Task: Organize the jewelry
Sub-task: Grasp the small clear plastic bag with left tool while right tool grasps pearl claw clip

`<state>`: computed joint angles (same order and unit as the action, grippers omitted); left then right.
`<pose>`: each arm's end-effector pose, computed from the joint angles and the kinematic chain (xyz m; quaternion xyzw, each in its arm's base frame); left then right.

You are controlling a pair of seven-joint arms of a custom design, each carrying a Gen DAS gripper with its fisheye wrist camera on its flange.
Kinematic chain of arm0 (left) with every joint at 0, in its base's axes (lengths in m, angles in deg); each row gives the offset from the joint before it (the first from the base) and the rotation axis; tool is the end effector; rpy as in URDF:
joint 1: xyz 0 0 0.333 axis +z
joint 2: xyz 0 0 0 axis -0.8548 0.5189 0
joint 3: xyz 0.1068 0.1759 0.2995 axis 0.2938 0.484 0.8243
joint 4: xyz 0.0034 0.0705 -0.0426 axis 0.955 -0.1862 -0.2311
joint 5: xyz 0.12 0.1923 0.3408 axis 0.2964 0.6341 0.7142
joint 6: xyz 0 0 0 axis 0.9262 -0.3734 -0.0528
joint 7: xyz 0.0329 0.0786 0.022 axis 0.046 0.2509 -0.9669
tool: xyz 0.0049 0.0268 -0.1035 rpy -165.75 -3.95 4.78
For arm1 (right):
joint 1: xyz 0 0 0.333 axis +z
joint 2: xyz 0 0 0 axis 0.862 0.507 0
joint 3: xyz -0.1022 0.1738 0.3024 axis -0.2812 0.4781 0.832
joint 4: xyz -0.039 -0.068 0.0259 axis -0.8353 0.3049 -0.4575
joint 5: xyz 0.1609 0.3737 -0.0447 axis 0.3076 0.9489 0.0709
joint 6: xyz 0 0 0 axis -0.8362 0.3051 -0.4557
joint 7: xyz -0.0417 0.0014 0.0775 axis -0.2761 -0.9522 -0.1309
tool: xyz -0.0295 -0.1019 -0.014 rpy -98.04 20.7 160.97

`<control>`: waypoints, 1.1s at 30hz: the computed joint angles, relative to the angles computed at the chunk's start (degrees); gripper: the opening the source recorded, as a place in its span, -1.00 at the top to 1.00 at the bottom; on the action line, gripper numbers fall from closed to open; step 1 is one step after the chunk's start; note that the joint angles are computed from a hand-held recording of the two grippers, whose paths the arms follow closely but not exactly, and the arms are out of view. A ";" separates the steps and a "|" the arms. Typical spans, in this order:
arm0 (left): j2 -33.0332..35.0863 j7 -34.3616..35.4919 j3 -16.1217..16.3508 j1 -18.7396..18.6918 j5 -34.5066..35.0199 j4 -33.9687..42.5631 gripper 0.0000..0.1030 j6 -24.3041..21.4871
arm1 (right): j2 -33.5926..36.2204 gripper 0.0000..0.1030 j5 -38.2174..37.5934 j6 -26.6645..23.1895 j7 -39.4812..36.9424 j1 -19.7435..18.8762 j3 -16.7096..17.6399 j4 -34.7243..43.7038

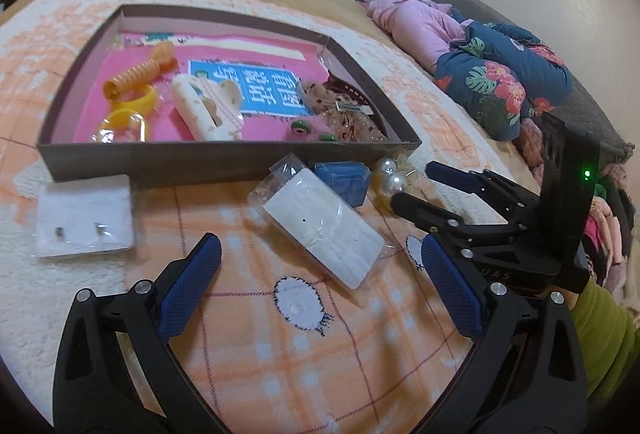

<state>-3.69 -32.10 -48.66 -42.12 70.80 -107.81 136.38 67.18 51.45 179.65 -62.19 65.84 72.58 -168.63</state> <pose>0.6196 -0.1532 0.3103 -0.6448 0.6459 -0.4016 0.0763 0.6904 0.1967 0.3067 -0.8275 0.4258 -0.1660 0.3262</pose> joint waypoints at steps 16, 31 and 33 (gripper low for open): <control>6.82 10.08 -13.50 9.45 -5.86 3.36 -0.48 -8.32 | 0.92 0.07 -0.12 -10.81 2.01 0.30 -2.98 3.15; 4.83 19.83 -11.21 5.88 -14.89 2.23 0.50 -8.46 | -1.89 0.07 13.60 -5.25 -9.87 -2.77 1.08 0.23; 4.72 21.05 -12.11 6.78 -15.47 1.32 0.50 -7.91 | -2.37 0.07 15.98 -4.81 -12.15 -2.99 1.46 -0.26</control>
<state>1.03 -11.05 -60.77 -35.35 55.32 -106.50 128.47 64.80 67.43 174.84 -74.35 62.85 74.04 -168.89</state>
